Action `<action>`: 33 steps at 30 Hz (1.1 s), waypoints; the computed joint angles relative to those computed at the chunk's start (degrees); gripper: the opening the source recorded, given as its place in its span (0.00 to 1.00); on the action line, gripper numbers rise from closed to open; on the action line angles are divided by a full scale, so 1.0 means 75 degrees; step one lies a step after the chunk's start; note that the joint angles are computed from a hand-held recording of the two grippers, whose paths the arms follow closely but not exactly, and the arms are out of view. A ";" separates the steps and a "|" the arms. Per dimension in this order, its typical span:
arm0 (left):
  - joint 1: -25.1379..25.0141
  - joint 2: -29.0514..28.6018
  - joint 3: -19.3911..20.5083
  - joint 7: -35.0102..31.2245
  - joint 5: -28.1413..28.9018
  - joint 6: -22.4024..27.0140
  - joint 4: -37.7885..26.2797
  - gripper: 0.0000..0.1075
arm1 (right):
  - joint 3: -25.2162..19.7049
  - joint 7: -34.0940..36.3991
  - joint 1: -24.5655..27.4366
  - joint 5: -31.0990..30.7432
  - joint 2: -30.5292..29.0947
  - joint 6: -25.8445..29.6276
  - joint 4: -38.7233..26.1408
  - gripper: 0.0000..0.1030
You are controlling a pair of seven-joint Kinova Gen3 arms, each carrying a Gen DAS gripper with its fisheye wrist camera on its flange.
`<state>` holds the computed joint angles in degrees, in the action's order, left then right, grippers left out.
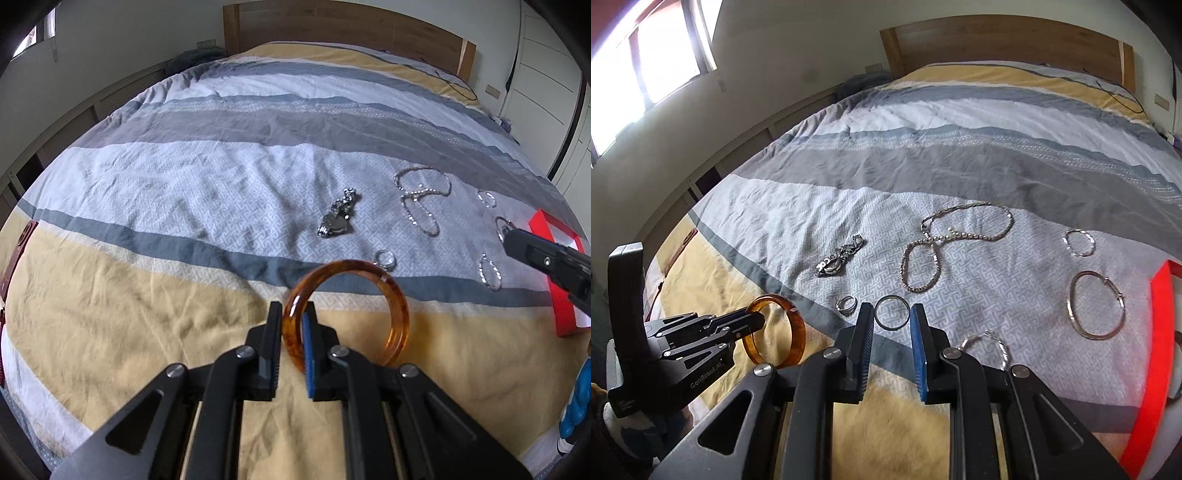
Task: Organize jewelry
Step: 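Grasp the amber bangle with the left tool while the right tool grasps a silver ring, then carry the amber bangle and silver ring into the red box and release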
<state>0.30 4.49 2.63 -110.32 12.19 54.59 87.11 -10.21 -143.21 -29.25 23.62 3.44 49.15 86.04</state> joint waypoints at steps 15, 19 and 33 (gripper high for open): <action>0.1071 -0.1035 0.0596 0.0428 0.0034 0.0662 -0.0376 0.09 | -0.1085 -0.1166 0.1023 0.0608 -0.2747 0.1787 0.1174 0.19; 0.1713 -0.0885 0.1028 0.0952 -0.0143 0.0703 -0.0667 0.09 | -0.0930 -0.0766 0.1466 0.0322 -0.3447 0.2148 0.1454 0.19; 0.4636 0.1684 0.1491 0.3177 -0.2255 0.0968 -0.3200 0.09 | 0.1373 0.1886 0.2356 -0.0562 -0.4053 0.1682 0.2170 0.19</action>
